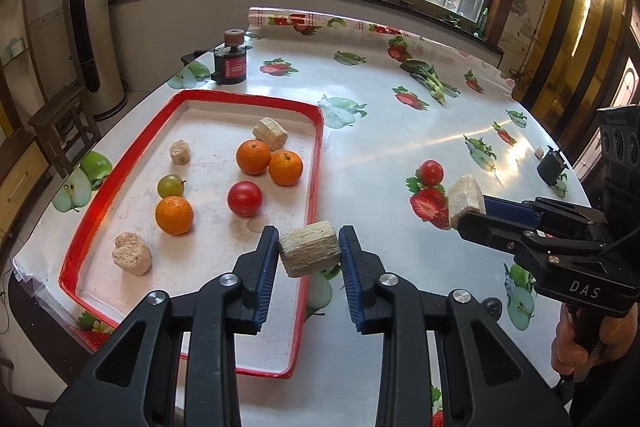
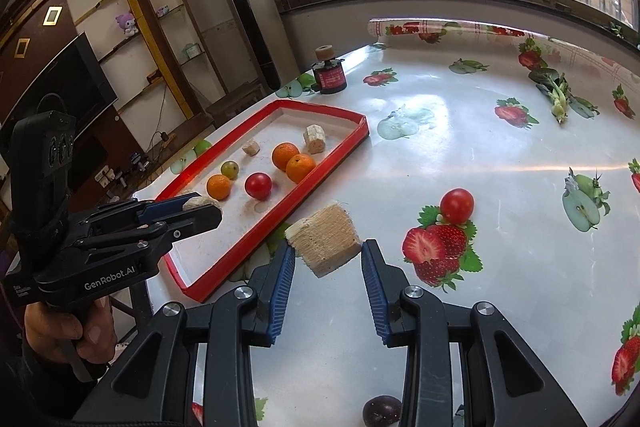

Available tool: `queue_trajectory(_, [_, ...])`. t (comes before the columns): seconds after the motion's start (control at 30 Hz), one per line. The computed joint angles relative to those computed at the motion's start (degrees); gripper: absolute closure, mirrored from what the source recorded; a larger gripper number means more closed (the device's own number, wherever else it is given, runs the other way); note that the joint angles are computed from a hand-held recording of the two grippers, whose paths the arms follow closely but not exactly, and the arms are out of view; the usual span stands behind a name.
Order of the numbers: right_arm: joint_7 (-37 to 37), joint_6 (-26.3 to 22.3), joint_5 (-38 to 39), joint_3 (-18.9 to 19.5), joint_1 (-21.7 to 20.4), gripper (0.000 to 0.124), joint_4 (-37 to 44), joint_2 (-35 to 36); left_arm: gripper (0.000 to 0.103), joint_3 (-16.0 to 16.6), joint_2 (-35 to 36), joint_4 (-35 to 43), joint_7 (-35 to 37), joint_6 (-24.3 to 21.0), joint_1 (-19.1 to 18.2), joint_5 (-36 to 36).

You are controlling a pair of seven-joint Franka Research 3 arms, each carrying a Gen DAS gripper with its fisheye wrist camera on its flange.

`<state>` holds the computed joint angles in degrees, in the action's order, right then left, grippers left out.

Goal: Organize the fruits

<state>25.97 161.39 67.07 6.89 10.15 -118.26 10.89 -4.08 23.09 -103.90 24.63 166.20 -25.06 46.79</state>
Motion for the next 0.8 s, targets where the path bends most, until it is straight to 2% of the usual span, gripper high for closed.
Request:
queue_trajectory(0.3, [0.8, 0.3, -1.1, 0.8, 1.0, 0.089, 1.1, 0.8, 0.075, 2.4, -2.2, -1.6, -8.1, -2.6, -1.3, 8.0])
queue_trajectory(0.53, [2.0, 1.1, -2.6, 1.4, 1.6, 0.089, 1.8, 1.5, 0.075, 1.5, -3.2, -2.1, -14.4, -6.8, -0.6, 15.7])
queue_trajectory(0.8, [4.9, 1.5, -6.6, 2.0, 2.1, 0.089, 3.1, 3.3, 0.075, -0.4, -3.4, -1.9, -18.1, -12.8, 0.3, 21.7])
